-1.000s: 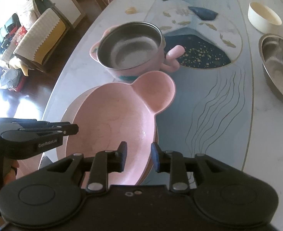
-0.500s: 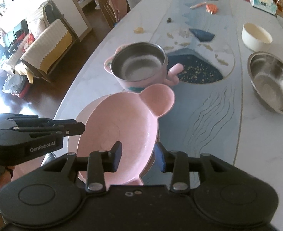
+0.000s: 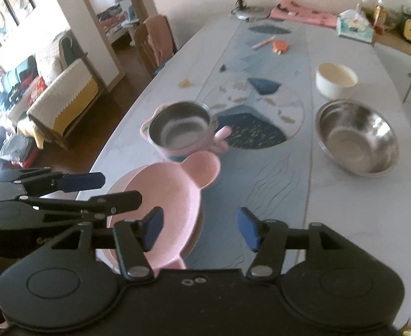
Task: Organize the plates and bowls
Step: 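Move both grippers to the rim of the large steel bowl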
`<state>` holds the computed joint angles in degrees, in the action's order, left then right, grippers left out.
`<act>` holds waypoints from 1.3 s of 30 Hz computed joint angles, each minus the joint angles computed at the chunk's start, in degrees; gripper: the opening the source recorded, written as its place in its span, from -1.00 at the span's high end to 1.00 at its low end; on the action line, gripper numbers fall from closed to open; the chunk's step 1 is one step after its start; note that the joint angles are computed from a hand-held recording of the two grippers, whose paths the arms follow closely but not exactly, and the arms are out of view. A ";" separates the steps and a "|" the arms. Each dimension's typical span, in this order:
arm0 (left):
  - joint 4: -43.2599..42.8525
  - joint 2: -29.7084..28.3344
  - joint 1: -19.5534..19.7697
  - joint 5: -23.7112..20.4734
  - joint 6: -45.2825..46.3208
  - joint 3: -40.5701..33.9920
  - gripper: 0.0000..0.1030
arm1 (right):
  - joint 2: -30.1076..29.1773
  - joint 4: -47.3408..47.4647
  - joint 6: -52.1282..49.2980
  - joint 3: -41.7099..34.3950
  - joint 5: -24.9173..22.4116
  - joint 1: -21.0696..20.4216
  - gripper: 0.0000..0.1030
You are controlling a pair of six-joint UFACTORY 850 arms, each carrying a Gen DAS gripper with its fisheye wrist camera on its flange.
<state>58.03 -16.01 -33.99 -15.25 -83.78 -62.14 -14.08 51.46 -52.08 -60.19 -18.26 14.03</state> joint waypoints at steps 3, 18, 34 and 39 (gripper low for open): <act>4.59 -0.56 -0.89 -0.19 -4.27 -1.34 -0.33 | 1.42 3.98 -4.43 0.98 0.75 -1.31 -0.37; 15.11 -9.04 -4.52 -3.55 -12.97 -13.01 -0.41 | 1.54 25.12 -30.08 0.68 -0.08 -10.24 -0.71; -0.37 -26.76 -4.92 -7.52 1.46 -37.16 -0.53 | -9.75 29.34 -43.85 -11.09 -4.32 -17.90 -0.99; -8.85 -34.42 -4.70 -10.28 9.99 -47.39 -0.53 | -15.64 23.93 -38.05 -17.39 -5.12 -20.20 -0.99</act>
